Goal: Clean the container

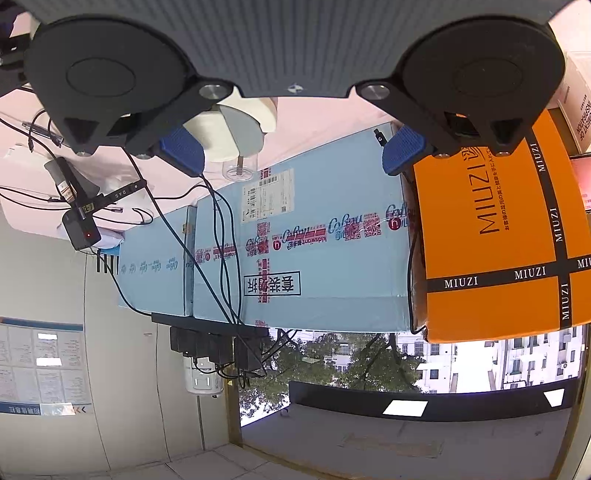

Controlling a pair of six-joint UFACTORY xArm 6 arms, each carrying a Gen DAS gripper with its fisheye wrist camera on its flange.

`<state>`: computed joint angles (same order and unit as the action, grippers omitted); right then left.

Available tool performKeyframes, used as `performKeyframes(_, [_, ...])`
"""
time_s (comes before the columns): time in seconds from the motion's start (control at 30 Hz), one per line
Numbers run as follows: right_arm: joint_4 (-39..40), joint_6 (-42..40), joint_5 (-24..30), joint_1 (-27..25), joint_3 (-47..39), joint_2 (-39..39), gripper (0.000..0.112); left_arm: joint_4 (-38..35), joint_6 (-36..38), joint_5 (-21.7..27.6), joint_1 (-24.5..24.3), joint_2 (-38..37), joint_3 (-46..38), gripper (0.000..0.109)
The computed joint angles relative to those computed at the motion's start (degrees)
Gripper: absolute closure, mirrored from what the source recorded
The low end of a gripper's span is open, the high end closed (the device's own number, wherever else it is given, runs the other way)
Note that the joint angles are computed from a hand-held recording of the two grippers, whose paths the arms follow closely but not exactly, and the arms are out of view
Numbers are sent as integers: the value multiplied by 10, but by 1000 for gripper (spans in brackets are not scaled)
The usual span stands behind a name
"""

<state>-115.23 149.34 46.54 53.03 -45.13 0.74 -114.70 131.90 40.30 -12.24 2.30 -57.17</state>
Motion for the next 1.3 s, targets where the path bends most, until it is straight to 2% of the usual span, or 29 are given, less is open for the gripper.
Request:
performKeyframes(0.17, [95,-156,-67,-17,-29,18,96,-6,10,2,0,-1,2,6])
performKeyframes(0.27, [143,-218,-67,-18,-37,26,76,-4,6,4,1,0,2,6])
performKeyframes(0.43, [169,-240,-41,-6,-29,19,59,2,-5,8,2,4,-1,6])
performKeyframes(0.5, [182,-247,-28,1,-24,13,46,-1,-2,8,2,4,-1,6])
performKeyframes(0.8, [244,-271,-1,27,-20,8,45,-7,3,8,0,3,1,6])
performKeyframes(0.97, [276,-251,16,38,-15,1,45,-5,0,9,1,4,0,6])
performKeyframes(1.07, [294,-254,40,60,-9,-7,37,-6,1,10,1,4,0,6])
performKeyframes(1.13, [305,-262,32,65,-6,-9,40,-6,2,10,1,4,0,6])
performKeyframes(1.17, [311,-277,23,65,-8,-6,55,-6,2,10,1,4,0,6])
performKeyframes(1.2, [319,-293,17,66,-11,-3,76,-7,2,10,1,4,0,6])
performKeyframes(1.27, [338,-341,18,69,-26,13,96,-7,1,11,1,4,0,6])
performKeyframes(1.3, [334,-348,12,67,-29,17,100,-7,0,12,1,5,0,6])
